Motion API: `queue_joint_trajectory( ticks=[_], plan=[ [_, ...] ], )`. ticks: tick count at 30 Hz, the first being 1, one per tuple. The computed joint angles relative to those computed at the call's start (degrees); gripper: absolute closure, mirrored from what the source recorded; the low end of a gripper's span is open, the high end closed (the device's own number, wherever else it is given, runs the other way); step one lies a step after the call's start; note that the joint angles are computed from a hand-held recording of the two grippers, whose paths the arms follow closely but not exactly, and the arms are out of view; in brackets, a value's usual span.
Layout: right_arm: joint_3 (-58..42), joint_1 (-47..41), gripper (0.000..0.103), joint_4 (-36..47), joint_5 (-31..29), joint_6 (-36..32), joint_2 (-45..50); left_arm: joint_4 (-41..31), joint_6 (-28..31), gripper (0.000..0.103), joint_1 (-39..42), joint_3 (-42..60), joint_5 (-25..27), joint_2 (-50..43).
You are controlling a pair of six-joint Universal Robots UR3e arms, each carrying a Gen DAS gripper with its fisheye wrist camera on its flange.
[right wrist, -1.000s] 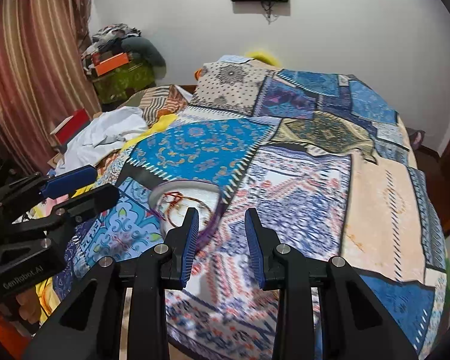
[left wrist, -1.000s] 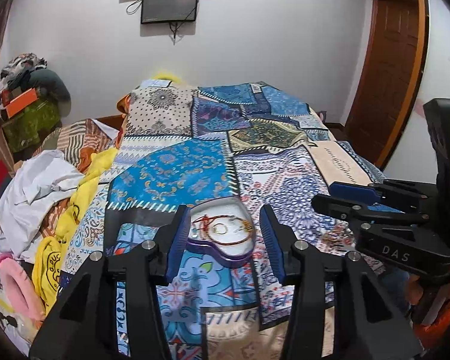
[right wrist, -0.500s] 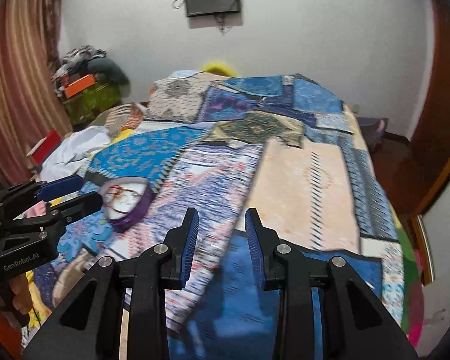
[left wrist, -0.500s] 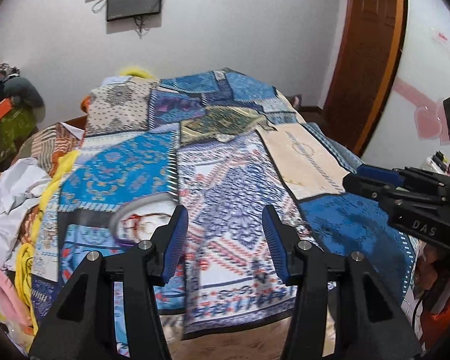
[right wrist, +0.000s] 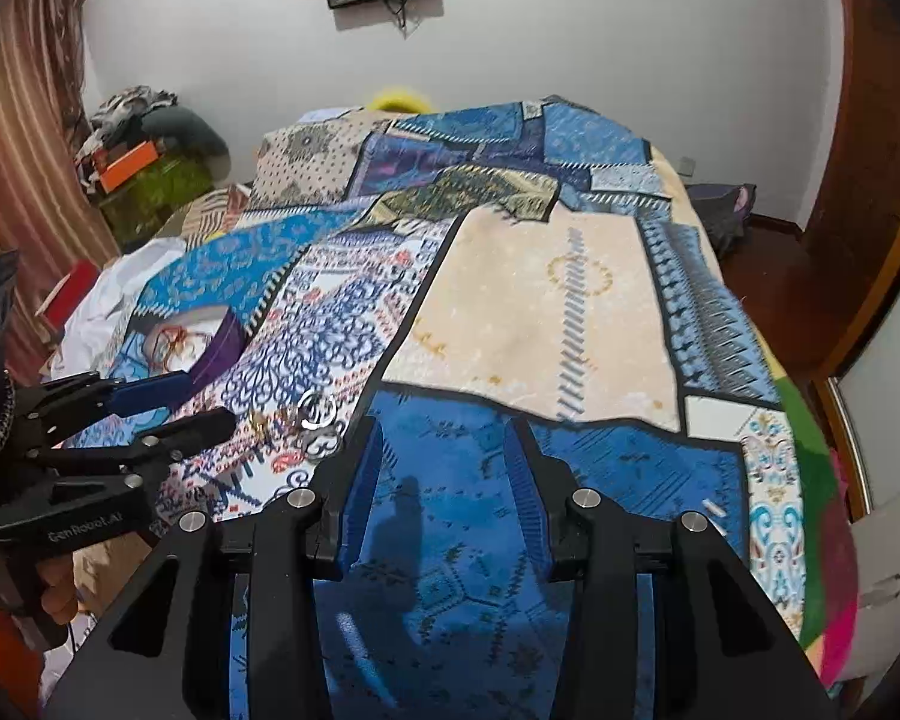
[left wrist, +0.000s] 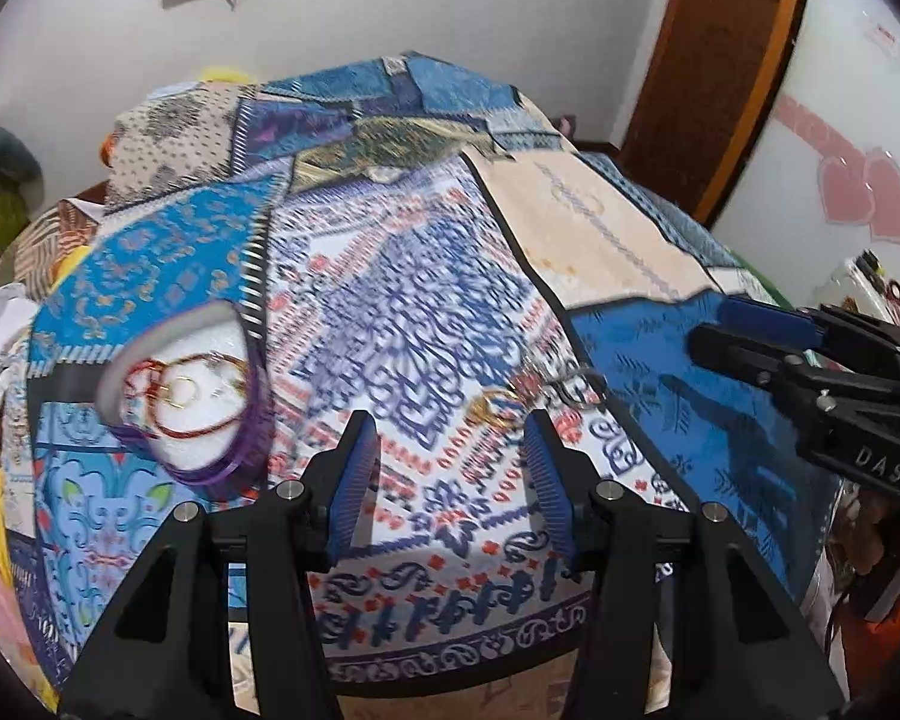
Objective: Organize jewelry
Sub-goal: 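Move the open right gripper back to the remaining jewelry, then close the right gripper on a silver ring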
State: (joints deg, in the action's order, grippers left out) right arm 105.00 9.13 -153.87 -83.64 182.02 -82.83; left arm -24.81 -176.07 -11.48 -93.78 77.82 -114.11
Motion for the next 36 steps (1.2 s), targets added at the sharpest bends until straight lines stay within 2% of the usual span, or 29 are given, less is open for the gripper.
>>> queue_joint_trajectory(
  ticks=[12,15,17,20,36],
  plan=[
    [0.24,0.68,0.065,0.46,2.4,-2.38,1.95,3.76,0.92,0.054,-0.62,1.48,-2.71,-3.85],
    [-0.36,0.7,0.065,0.78,2.91,-2.86,2.42,5.09,0.93,0.066,-0.37,0.99,-3.16,-4.07],
    [-1.0,1.1,0.065,0.9,2.81,-2.96,3.05,5.63,0.99,0.082,-0.03,0.64,-3.5,-4.1],
    [-1.44,1.37,0.065,1.07,3.03,-3.17,3.37,6.38,0.62,0.082,1.04,-0.44,-5.08,-3.72],
    [-7.3,5.26,0.065,0.52,1.87,-3.64,9.78,7.58,-0.62,0.082,3.21,-5.73,-5.36,0.5]
  ],
)
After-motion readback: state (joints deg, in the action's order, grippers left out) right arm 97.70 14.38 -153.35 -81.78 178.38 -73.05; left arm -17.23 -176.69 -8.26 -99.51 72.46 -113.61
